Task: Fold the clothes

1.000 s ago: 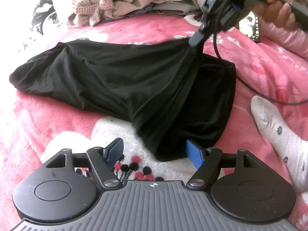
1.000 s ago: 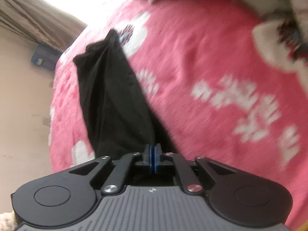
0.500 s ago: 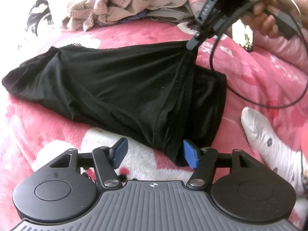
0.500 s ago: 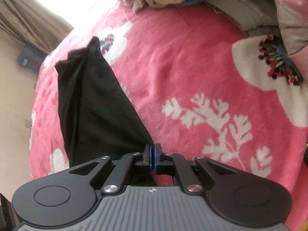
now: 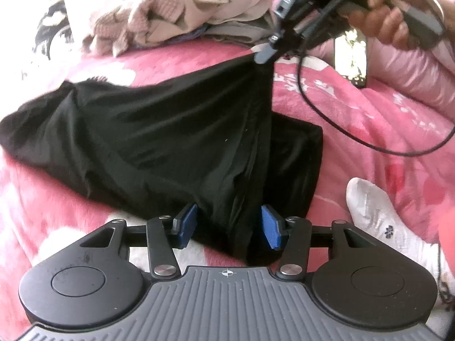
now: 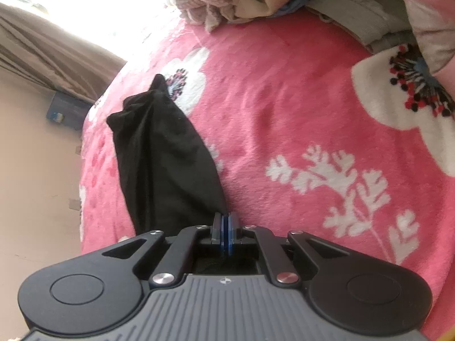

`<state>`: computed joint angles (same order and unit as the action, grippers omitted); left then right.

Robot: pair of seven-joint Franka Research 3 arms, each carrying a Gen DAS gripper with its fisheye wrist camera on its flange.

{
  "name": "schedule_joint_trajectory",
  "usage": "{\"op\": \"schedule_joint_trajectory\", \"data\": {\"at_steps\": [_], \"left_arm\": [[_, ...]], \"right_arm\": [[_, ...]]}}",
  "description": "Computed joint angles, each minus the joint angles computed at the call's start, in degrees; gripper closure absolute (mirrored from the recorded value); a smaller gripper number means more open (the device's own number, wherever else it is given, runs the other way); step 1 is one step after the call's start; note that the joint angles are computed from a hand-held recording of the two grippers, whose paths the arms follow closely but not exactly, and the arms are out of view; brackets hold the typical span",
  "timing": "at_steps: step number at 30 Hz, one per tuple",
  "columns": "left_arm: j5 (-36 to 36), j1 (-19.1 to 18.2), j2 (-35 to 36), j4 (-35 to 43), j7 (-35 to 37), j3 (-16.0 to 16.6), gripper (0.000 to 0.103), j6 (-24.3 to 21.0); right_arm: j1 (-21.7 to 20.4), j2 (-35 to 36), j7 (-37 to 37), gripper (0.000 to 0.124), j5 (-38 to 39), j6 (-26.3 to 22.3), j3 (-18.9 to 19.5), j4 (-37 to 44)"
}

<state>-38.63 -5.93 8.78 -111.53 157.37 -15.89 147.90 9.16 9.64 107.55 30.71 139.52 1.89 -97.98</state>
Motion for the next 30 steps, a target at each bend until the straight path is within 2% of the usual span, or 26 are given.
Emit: {"op": "schedule_joint_trajectory", "data": {"at_steps": [4,8,14,21,25,28,29,30], "left_arm": [[3.3,-1.3,1.2,-0.5,0.1,-0.5,0.052,4.0],[7.2,-1.5,2.7,-0.1,-2.8,-1.2,0.059,6.3],[11.0,-1.3,0.6,-2.6,-5.7,-1.8,0.057,9.8],[10.7,-2.1,-1.6,-7.5,-0.3,-2.7,0.054,17.8],[6.9,-1.3,-1.1,-8.5,6.8,-5.2,0.056,22.6],[11.2,-2.0,-0.2,-8.3,3.7,-4.5,0.068,23.6],[13.6,-2.4,0.0,-8.0,0.6,-3.7,0.085,23.1],[16.3,-2.8,0.2,-7.8,-2.8,-2.8,0.096,22.6]], "right_arm": [[0.0,-0.4,-1.2,0.121,1.7,0.3,0.3,0.0],[0.0,-0.6,-1.9,0.121,2.5,0.7,0.4,0.1],[0.0,-1.3,-3.5,0.121,4.1,1.5,0.5,-0.3],[-0.1,-1.7,-5.5,0.121,6.8,2.0,0.6,-0.6],[0.0,-1.8,-6.6,0.121,8.3,2.5,0.8,-0.5],[0.2,-1.9,-7.3,0.121,9.2,3.1,1.0,-0.4],[0.3,-1.9,-7.4,0.121,9.1,3.2,1.0,-0.4],[0.4,-1.9,-7.4,0.121,8.9,3.3,1.0,-0.5]]}}
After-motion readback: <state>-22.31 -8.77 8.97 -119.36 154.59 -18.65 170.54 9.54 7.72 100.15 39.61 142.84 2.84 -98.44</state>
